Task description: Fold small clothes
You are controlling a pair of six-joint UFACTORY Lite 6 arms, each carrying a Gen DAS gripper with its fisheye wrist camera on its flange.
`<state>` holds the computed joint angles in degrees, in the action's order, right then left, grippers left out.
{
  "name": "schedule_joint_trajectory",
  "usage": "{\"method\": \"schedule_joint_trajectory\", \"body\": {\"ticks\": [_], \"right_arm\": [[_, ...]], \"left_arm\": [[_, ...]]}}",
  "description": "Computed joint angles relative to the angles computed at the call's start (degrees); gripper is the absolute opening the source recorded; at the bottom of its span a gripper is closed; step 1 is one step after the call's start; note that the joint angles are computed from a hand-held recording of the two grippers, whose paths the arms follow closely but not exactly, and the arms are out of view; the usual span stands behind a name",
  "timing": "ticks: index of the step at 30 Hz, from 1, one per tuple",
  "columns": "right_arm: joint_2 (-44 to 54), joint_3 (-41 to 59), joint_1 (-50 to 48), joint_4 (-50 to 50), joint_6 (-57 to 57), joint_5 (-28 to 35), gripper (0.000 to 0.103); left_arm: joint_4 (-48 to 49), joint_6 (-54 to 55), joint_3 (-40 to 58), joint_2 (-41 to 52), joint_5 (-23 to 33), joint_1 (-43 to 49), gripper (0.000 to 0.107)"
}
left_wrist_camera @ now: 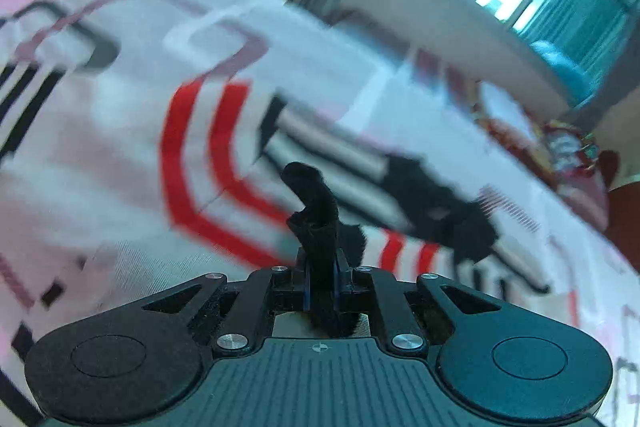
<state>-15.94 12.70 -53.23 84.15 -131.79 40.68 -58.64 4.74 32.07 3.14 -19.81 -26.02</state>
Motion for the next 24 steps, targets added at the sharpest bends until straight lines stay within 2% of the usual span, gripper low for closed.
{"method": "schedule_joint_trajectory", "body": {"ticks": [2, 3, 5, 7, 9, 11, 12, 14, 15, 17, 20, 24], "right_arm": [[0.18, -0.09, -0.15, 0.76, -0.92, -0.28, 0.016], [2.44, 1.05, -0.91, 0.96, -1.12, -0.16, 0.015], [8.6, 3.93, -4.02, 0.41, -1.5, 1.95, 0.012], [8.27, 4.33, -4.64, -1.45, 0.51, 2.1, 0.012], [4.59, 2.8, -4.81, -3.47, 1.55, 1.1, 0.012], [2.97, 2.53, -7.79, -7.72, 3.39, 1.97, 0.012], [2.61, 2.72, -9.53, -10.03, 4.4, 2.76, 0.015], [1.75, 4.14, -13.65, -16.38, 9.18, 7.08, 0.024], [1.52, 5.28, -16.37, -18.55, 10.75, 10.98, 0.03], [-0.29, 6.27, -17.08, -18.5, 12.33, 13.85, 0.032], [2.32, 9.09, -8.18, -11.61, 13.51, 9.43, 0.031], [12.34, 15.86, 7.08, 3.64, 9.62, 0.12, 0.029]], "left_arm": [[4.53, -4.67, -0.66, 3.33, -2.03, -0.61, 0.01], [3.55, -3.62, -0.88, 3.91, -3.71, -1.93, 0.01], [-2.53, 3.79, 1.32, 4.36, -2.22, -2.01, 0.01], [-6.22, 8.2, 0.82, 1.57, -1.04, -1.02, 0.011], [-12.58, 13.72, -0.76, -2.46, -0.43, -0.76, 0.027], [-21.83, 21.51, -4.0, -8.21, -3.81, -2.76, 0.063], [-24.98, 24.3, -5.95, -11.55, -5.25, -3.87, 0.072], [-27.53, 26.89, -7.15, -15.09, -8.31, -5.88, 0.072], [-27.45, 27.76, -6.95, -15.71, -8.27, -6.08, 0.072], [-26.44, 28.84, -3.95, -12.62, -6.86, -6.21, 0.072], [-20.82, 24.56, 1.98, -3.74, -5.23, -7.13, 0.072], [-22.1, 26.55, 8.35, 6.34, -5.59, -8.34, 0.072]]}}
